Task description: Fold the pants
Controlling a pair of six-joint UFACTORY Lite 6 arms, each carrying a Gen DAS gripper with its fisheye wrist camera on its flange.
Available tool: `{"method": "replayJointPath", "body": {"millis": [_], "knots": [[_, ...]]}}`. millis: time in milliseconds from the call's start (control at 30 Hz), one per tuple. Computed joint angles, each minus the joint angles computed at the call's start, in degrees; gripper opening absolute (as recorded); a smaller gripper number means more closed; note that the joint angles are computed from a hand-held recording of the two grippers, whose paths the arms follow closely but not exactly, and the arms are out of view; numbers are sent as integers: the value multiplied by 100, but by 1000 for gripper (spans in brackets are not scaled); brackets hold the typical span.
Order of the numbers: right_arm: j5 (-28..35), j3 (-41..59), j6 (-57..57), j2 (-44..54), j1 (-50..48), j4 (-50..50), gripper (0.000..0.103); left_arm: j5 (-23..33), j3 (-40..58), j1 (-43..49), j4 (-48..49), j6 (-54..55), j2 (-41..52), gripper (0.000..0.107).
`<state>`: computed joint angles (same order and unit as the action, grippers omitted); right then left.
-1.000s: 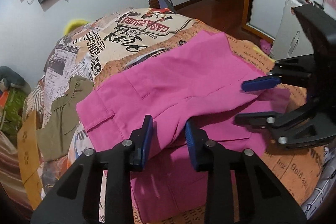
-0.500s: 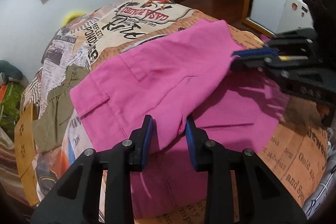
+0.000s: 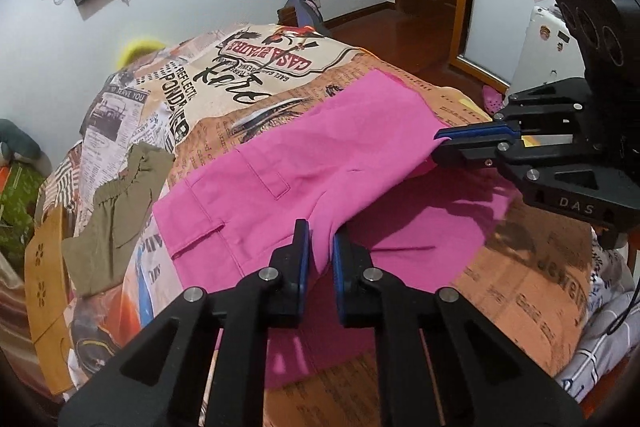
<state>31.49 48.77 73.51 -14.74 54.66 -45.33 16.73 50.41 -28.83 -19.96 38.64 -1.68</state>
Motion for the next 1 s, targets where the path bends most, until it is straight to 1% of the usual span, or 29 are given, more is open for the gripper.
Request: {"method": "replayJointPath", "body": {"millis": [100, 200, 433, 633, 767, 833, 900, 967, 1000], "knots": [[89, -82, 20, -51, 170, 75, 5, 90, -195, 2, -100, -8, -145, 10], [149, -239, 154, -103, 357, 124, 5, -18, -532, -152, 285, -462, -359, 10], [189, -582, 529, -377, 580, 148, 5, -53, -893, -363, 455, -847, -677, 10], [219, -729, 869, -446, 835, 106, 5, -13, -1019, -368, 225, -782, -806, 10], [-32, -764, 358, -406, 653, 704, 6, -67, -1164, -522, 851, -1322, -828, 11], [-16, -739, 116, -404, 611, 1022, 9, -78, -1282, -550, 975, -1460, -932, 11], [149, -656, 19, -461, 647, 1134, 13, 54, -1309, -464, 683, -1159, -1045, 13], [281, -600, 56, -588, 730, 1062, 14, 331, -1258, -243, 47, -564, -1191, 13], [346, -555, 89, -656, 766, 994, 18, 584, -1183, -43, -455, -127, -1293, 13]]}}
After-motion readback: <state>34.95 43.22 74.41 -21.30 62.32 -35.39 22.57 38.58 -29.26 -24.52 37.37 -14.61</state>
